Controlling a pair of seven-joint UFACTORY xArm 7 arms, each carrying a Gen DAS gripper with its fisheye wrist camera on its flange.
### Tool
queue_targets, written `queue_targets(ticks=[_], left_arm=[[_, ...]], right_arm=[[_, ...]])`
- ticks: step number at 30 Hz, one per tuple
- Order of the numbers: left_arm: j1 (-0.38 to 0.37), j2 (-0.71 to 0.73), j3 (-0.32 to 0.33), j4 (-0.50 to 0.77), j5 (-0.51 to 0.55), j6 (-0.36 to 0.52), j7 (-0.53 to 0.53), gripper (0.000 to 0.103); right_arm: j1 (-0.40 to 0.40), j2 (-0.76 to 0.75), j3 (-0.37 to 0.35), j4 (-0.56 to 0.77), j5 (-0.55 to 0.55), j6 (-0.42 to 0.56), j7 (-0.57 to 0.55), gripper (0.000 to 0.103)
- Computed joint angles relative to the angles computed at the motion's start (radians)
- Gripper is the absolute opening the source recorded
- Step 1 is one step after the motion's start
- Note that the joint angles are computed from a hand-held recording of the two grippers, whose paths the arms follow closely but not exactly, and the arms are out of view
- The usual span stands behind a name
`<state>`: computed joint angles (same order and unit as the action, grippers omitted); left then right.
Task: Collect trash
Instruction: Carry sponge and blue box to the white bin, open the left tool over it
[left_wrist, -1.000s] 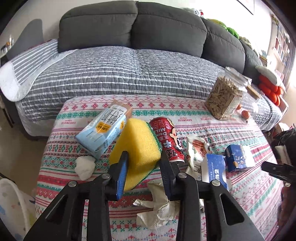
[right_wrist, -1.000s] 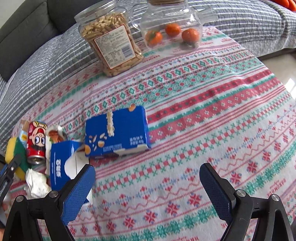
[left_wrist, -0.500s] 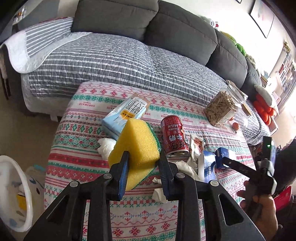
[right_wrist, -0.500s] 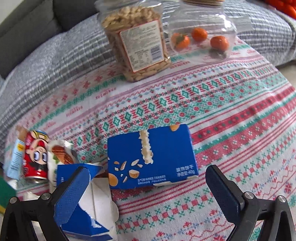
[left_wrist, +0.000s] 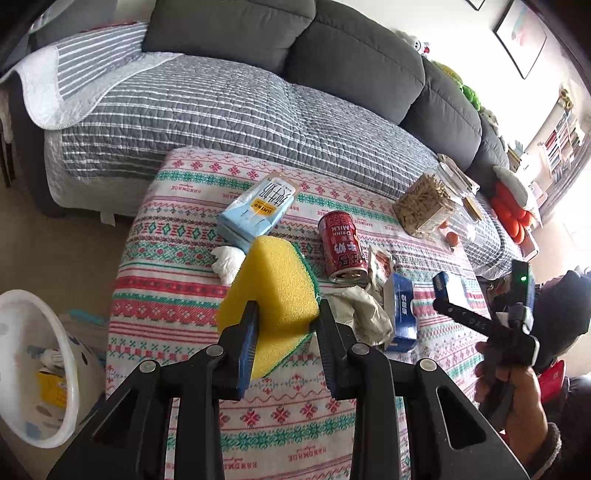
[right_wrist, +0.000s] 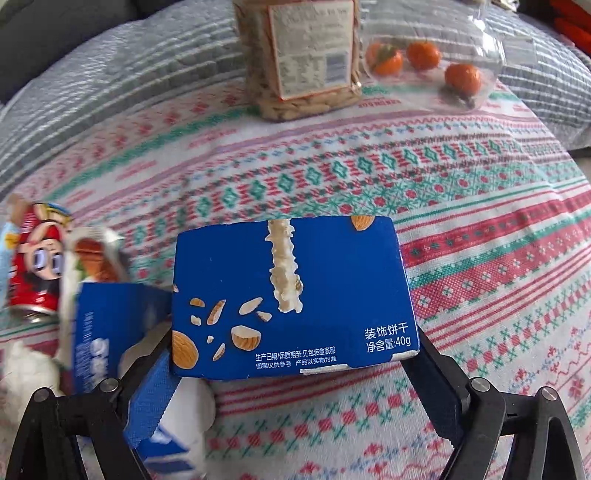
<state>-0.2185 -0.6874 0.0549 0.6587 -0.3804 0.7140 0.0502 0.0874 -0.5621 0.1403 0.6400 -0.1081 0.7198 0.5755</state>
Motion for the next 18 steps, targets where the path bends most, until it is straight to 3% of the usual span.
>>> queue_targets(ticks=[7, 13, 18], left_arm=[[0.034, -0.109, 0.044, -0.036, 0.02, 0.097, 0.03, 0.032], [0.093, -0.228, 0.082, -0.065, 0.047, 0.198, 0.048, 0.033], [0.164, -0.323, 0.132, -0.078, 0.088, 0.273, 0.082, 0.033]], right_arm=[[0.074, -0.168, -0.013, 0.017, 0.089, 0.136, -0.06, 0.094], [0.137, -0.244, 0.046, 0.055, 0.14, 0.259, -0.058, 0.094], [0.191, -0.268, 0.098, 0.084, 0.169, 0.297, -0.031, 0.094]])
